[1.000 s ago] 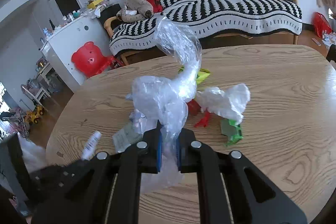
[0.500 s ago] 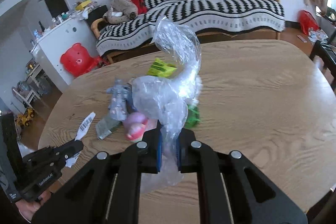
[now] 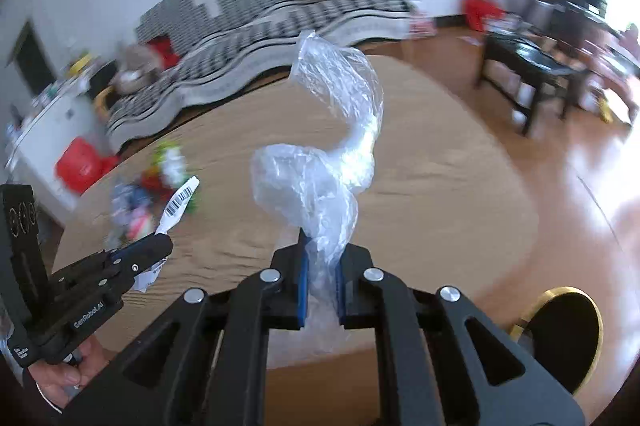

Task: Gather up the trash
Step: 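Carry both items over the black bin and open both grippers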

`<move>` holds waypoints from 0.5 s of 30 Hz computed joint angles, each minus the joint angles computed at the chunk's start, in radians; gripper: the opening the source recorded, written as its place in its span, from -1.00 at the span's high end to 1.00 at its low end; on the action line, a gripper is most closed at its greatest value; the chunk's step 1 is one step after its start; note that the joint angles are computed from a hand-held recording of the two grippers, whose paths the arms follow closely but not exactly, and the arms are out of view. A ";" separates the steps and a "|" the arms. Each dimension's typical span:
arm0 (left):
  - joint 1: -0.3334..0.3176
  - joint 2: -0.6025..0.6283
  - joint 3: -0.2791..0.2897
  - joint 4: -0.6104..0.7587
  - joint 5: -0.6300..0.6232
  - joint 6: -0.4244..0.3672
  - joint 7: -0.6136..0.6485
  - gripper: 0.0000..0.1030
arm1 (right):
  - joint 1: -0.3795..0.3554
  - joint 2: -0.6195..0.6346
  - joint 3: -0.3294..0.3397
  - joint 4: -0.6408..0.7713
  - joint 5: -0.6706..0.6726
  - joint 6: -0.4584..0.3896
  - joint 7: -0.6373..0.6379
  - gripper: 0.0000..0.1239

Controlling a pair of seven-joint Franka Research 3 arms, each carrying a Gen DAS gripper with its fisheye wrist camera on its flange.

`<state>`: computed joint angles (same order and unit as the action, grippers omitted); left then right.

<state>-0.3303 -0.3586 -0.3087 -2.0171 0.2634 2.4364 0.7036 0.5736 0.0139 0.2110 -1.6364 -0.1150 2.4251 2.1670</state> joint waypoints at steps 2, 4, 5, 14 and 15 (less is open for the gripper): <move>-0.017 0.083 -0.024 0.057 0.005 0.040 0.013 0.82 | -0.031 -0.095 -0.021 -0.119 0.002 0.017 0.024 0.83; -0.041 0.173 -0.046 0.123 0.015 0.072 0.024 0.82 | -0.081 -0.203 -0.031 -0.246 -0.004 0.026 0.054 0.83; -0.056 0.214 -0.051 0.156 0.012 0.083 0.035 0.83 | -0.112 -0.263 -0.035 -0.314 -0.010 0.023 0.070 0.83; -0.232 0.655 -0.095 0.536 -0.047 0.078 0.237 0.82 | -0.290 -0.551 -0.092 -0.679 0.121 -0.074 0.052 0.82; -0.252 0.716 -0.102 0.591 -0.069 0.056 0.271 0.82 | -0.300 -0.563 -0.101 -0.703 0.146 -0.091 0.038 0.82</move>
<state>-0.5824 0.3571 -0.4112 -1.4260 0.1946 2.4923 0.9742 0.2733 -0.5487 0.1104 -2.3395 0.0307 2.3341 2.2047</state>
